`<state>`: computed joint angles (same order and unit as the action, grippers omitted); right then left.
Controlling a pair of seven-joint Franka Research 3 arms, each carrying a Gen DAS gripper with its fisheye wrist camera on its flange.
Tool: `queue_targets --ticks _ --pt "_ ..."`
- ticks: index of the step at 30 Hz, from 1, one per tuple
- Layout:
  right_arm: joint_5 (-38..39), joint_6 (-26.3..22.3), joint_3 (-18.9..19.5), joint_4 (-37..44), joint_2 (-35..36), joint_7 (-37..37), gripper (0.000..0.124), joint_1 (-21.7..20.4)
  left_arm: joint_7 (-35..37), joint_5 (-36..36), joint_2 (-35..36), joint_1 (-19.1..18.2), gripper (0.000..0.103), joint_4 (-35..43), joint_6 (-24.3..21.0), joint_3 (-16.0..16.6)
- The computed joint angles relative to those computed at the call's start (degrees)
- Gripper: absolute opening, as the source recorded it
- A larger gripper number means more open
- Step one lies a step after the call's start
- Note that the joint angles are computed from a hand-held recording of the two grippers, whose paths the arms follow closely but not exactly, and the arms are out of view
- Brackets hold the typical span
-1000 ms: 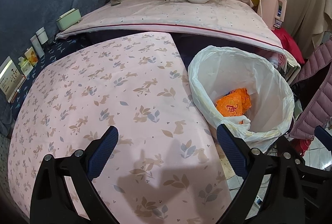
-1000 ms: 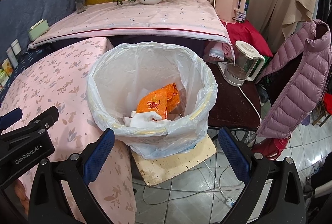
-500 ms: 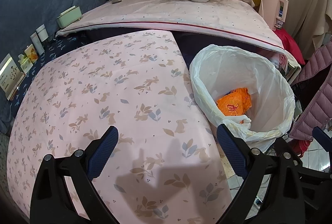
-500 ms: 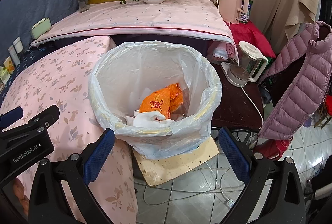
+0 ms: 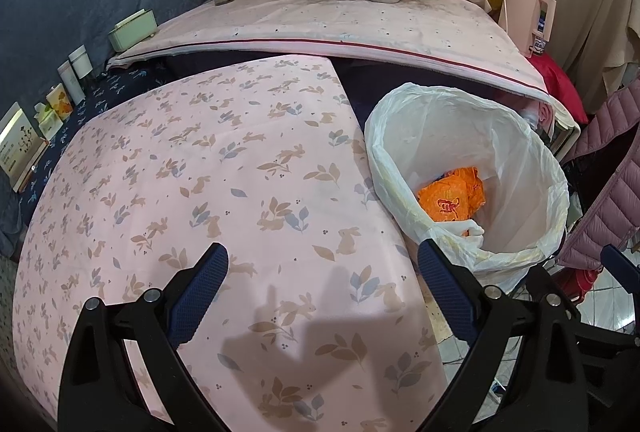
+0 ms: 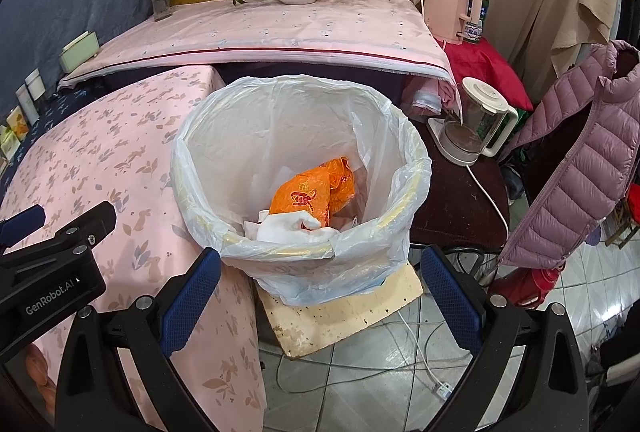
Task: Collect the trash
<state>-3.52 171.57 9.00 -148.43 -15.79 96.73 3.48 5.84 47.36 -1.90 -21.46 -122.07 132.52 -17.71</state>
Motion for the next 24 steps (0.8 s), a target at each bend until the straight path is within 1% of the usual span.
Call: queue_targets --ticks 7,10,15,18,21,24 --pt "0.1 0.4 0.0 -0.4 -0.4 0.6 0.096 -0.4 -0.6 0.0 0.0 -0.1 0.091 -0.3 0.1 0.0" --pt "0.3 0.2 -0.1 -0.4 -0.5 0.6 0.096 -0.4 1.4 -3.2 -0.2 0.3 0.095 -1.0 2.6 0.5" --pt "1.2 0.3 -0.6 -0.7 -0.9 0.0 0.096 0.1 0.5 -5.8 -0.6 0.7 0.096 -1.6 3.4 0.6" --pt "1.6 0.3 -0.7 -0.7 -0.9 -0.3 0.096 0.1 -0.4 -4.5 -0.5 0.6 0.096 -1.1 1.5 0.1" --pt "1.8 0.4 -0.6 -0.6 -0.9 -0.5 0.096 0.0 -0.9 -3.8 -0.4 0.4 0.096 -0.7 0.8 0.0" --pt "2.1 0.5 -0.7 -0.6 -0.8 -0.7 0.096 0.0 -1.0 -1.5 0.3 0.0 0.096 0.4 -0.9 -0.3"
